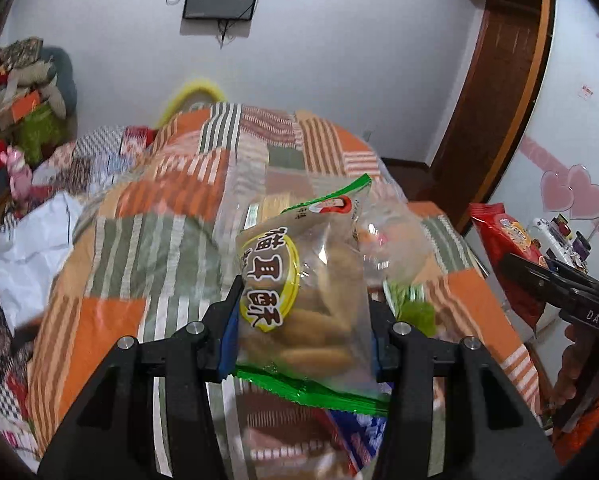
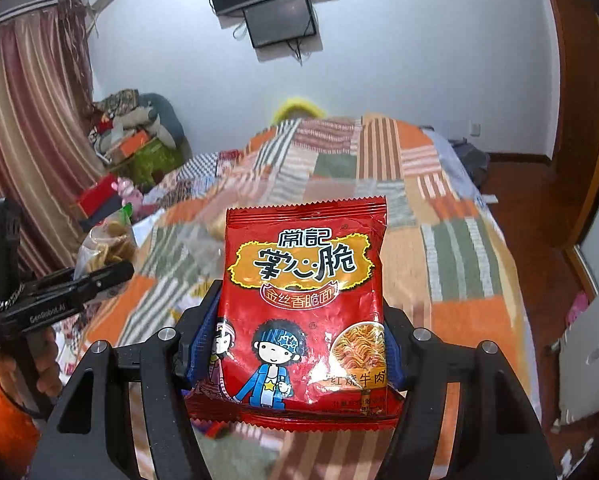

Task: Organize snacks
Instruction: 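Lower both bags into the clear box and open both tools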

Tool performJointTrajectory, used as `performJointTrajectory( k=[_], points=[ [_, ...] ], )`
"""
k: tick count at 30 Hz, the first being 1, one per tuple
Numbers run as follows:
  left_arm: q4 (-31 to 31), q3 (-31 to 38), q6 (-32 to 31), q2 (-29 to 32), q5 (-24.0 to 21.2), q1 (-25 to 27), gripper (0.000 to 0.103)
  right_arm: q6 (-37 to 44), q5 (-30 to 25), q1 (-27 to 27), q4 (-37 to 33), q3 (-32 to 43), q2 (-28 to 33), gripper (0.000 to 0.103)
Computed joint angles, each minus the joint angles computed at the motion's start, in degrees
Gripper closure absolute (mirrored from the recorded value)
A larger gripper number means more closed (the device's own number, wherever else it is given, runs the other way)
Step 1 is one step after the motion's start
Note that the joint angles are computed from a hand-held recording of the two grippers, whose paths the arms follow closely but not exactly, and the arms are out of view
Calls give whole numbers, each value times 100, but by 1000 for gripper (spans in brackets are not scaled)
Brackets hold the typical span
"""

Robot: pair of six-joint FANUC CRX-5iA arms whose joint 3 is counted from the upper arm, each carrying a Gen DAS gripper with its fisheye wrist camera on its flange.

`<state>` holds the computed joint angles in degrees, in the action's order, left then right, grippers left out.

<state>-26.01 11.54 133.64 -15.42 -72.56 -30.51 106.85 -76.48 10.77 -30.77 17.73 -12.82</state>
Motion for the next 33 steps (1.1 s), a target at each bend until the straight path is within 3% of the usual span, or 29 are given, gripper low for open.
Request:
performJointTrajectory(
  k=[4, 12, 22, 33],
  points=[
    [-191, 373, -167, 309, 3, -16, 54, -23, 223, 156, 50, 102, 92, 40],
    [-4, 719, -407, 736, 251, 309, 54, -119, 481, 421, 146, 259, 362, 40],
    [698, 772, -632, 1191, 646, 855, 54, -323, 639, 714, 526, 439, 847, 40],
    [1416, 827, -992, 1704, 734, 1319, 54, -493, 536, 946, 943, 598, 1316, 40]
  ],
)
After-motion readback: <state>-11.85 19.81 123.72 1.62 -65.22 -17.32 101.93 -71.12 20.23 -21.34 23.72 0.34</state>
